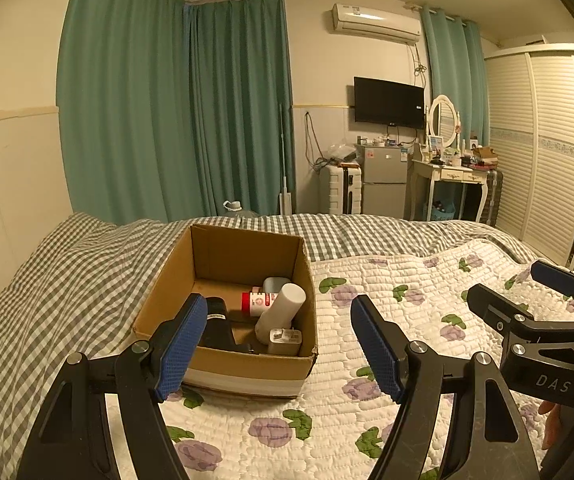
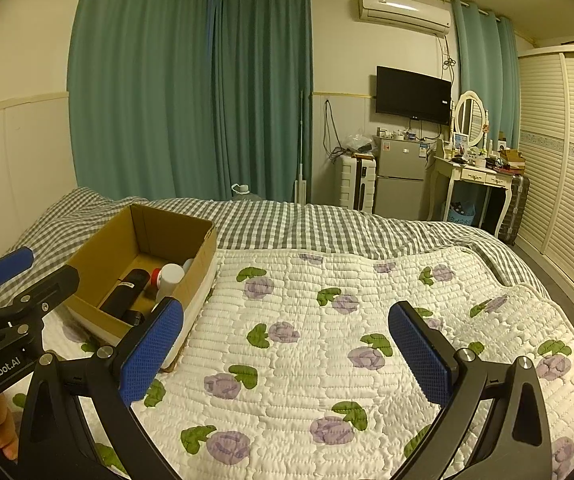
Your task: Organize rigid objects
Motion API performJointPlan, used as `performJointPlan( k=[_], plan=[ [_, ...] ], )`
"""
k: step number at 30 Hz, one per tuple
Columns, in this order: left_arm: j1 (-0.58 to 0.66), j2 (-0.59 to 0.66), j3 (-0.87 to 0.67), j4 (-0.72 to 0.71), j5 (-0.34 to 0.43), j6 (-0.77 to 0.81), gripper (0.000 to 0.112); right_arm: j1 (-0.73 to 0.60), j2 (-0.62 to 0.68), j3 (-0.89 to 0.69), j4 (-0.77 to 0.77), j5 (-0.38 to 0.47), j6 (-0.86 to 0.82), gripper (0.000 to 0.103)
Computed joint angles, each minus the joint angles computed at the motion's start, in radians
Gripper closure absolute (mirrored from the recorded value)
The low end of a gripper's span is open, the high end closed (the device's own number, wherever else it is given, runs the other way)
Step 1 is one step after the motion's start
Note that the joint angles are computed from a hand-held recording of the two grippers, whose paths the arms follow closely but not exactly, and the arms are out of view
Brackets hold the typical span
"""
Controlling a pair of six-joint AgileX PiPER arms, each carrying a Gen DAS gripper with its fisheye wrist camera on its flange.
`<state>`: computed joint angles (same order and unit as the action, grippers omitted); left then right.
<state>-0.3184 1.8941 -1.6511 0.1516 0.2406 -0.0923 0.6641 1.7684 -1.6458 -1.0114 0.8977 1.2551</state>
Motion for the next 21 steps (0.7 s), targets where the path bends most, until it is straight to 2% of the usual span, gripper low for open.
performJointPlan(
  k=[21],
  plan=[
    [-0.002,-0.005,0.011,-0.024,0.000,0.028,0.035,0.000,0.001,0.008,0.003,-0.005,0.005,0.000]
  ],
)
